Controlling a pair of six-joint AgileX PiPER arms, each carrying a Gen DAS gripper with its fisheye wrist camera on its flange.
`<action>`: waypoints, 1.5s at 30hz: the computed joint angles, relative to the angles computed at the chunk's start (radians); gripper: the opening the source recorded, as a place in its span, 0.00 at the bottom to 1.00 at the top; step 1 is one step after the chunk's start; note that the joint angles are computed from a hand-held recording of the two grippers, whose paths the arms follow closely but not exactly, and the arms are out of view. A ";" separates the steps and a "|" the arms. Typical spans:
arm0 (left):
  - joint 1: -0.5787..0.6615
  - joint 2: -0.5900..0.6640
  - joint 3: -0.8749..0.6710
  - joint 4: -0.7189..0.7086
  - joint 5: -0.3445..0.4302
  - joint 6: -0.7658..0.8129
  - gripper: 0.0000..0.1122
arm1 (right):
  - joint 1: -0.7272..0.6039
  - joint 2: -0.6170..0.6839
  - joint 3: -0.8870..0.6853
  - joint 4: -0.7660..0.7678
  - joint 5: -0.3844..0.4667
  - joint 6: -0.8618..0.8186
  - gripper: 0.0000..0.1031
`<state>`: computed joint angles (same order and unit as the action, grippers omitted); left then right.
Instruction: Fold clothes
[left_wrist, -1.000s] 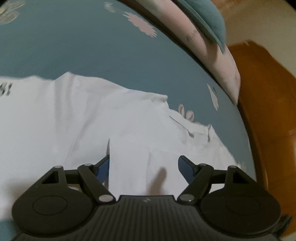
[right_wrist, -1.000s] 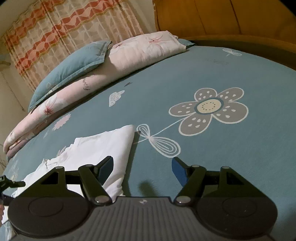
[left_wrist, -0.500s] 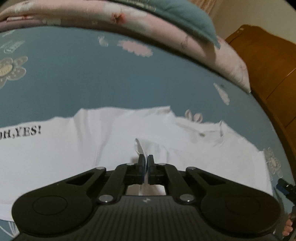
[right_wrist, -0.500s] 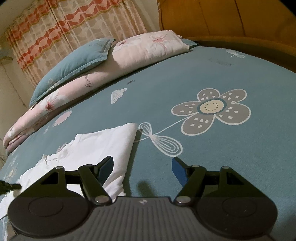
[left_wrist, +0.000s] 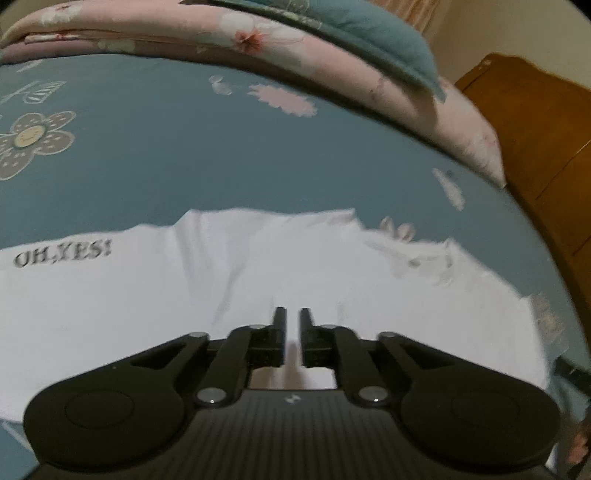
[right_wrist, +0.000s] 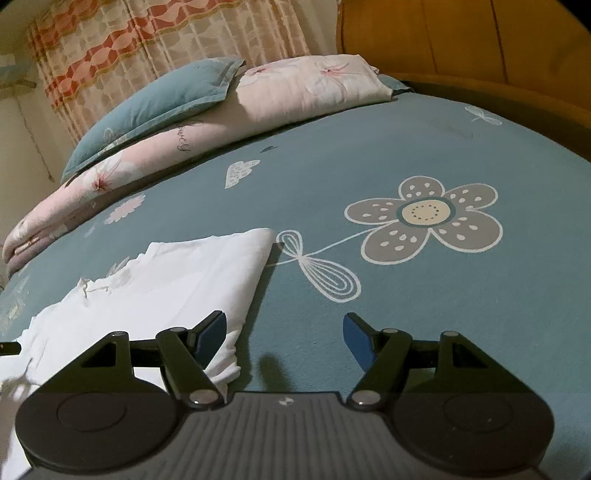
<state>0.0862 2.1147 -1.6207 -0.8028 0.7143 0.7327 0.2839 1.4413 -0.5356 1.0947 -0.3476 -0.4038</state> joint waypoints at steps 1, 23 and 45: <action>-0.007 0.017 -0.030 0.011 0.012 -0.023 0.30 | -0.001 0.000 0.001 -0.006 0.003 0.006 0.72; -0.143 0.123 -0.130 0.377 -0.098 -0.289 0.55 | -0.012 0.004 0.007 -0.088 0.007 0.097 0.72; -0.080 -0.067 0.091 0.118 -0.134 -0.071 0.03 | 0.013 0.018 -0.009 -0.091 -0.004 0.103 0.72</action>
<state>0.0061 2.0478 -1.5294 -0.6847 0.5802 0.6622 0.2970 1.4597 -0.5444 1.0037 -0.3512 -0.3011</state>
